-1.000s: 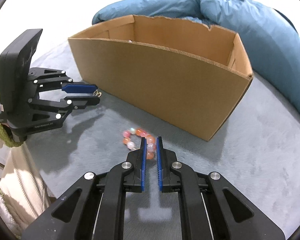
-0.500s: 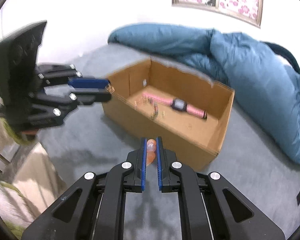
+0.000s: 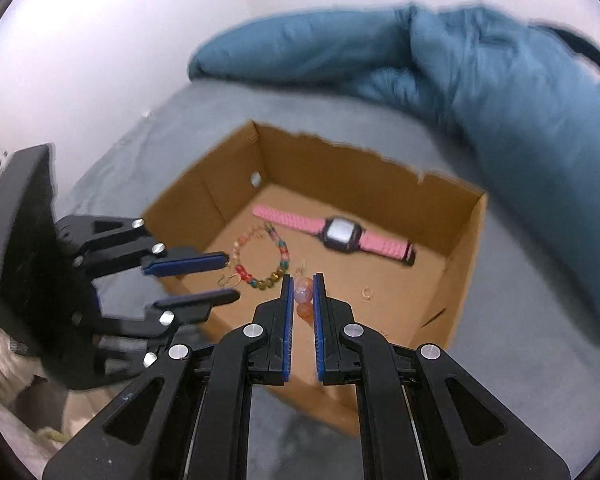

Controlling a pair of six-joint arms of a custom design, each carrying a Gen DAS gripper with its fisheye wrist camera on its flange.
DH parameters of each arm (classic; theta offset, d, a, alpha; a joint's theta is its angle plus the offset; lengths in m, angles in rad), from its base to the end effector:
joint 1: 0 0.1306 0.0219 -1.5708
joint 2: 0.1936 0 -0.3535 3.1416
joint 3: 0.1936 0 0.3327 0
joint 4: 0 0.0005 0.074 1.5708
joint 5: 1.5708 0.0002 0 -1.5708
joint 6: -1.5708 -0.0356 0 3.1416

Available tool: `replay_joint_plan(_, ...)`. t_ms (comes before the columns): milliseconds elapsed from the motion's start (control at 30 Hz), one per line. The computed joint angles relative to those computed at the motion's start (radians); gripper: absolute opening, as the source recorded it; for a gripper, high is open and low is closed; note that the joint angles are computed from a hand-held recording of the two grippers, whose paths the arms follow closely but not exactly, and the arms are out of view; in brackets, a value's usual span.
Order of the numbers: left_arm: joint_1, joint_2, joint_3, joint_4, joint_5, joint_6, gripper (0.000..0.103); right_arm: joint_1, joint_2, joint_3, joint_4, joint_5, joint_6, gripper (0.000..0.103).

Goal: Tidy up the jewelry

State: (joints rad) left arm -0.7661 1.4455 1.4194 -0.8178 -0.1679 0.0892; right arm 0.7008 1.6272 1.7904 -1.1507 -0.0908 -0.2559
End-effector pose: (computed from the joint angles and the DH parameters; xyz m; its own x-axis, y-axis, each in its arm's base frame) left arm 0.3288 -0.3087 0.3929 -0.5901 0.4459 -0.6730 0.5532 0.8305 0.0652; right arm 0.3787 0.3231 0.4357 -0.7894 -0.3362 -0.5137 -0.4967 0.8415 0.2126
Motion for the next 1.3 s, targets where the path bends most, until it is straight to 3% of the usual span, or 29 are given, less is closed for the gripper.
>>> replay_joint_plan(167,0.028,0.046,0.032,-0.031,0.057,0.026,0.022,-0.023,0.112,0.091,-0.073,-0.076,-0.005,0.009)
replay_joint_plan(267,0.033,0.055,0.033,-0.038,0.079,0.047,0.022,-0.029,0.152,0.123,-0.082,-0.058,0.004,0.021)
replay_joint_plan(533,0.028,0.015,0.001,-0.019,0.073,0.064,0.034,-0.043,0.066,0.026,0.009,-0.046,-0.053,0.025)
replay_joint_plan(767,0.022,-0.078,-0.046,-0.008,0.002,0.086,0.048,-0.043,-0.080,-0.109,0.101,0.048,-0.115,0.035)
replay_joint_plan(867,0.029,-0.138,-0.068,-0.013,-0.055,0.113,0.054,-0.038,-0.139,-0.158,0.116,0.101,-0.158,0.041)
replay_joint_plan(1033,0.047,-0.212,-0.097,-0.043,-0.177,0.160,0.071,-0.013,-0.225,-0.253,0.127,0.212,-0.277,0.050)
replay_joint_plan(1100,0.066,-0.216,-0.103,-0.067,-0.206,0.193,0.076,-0.008,-0.244,-0.297,0.145,0.207,-0.343,0.052)
replay_joint_plan(1167,0.098,-0.206,-0.104,-0.097,-0.191,0.248,0.076,0.001,-0.244,-0.326,0.144,0.226,-0.406,0.052)
replay_joint_plan(1300,0.176,-0.161,-0.101,-0.160,-0.087,0.369,0.077,0.004,-0.242,-0.389,0.192,0.217,-0.518,0.052)
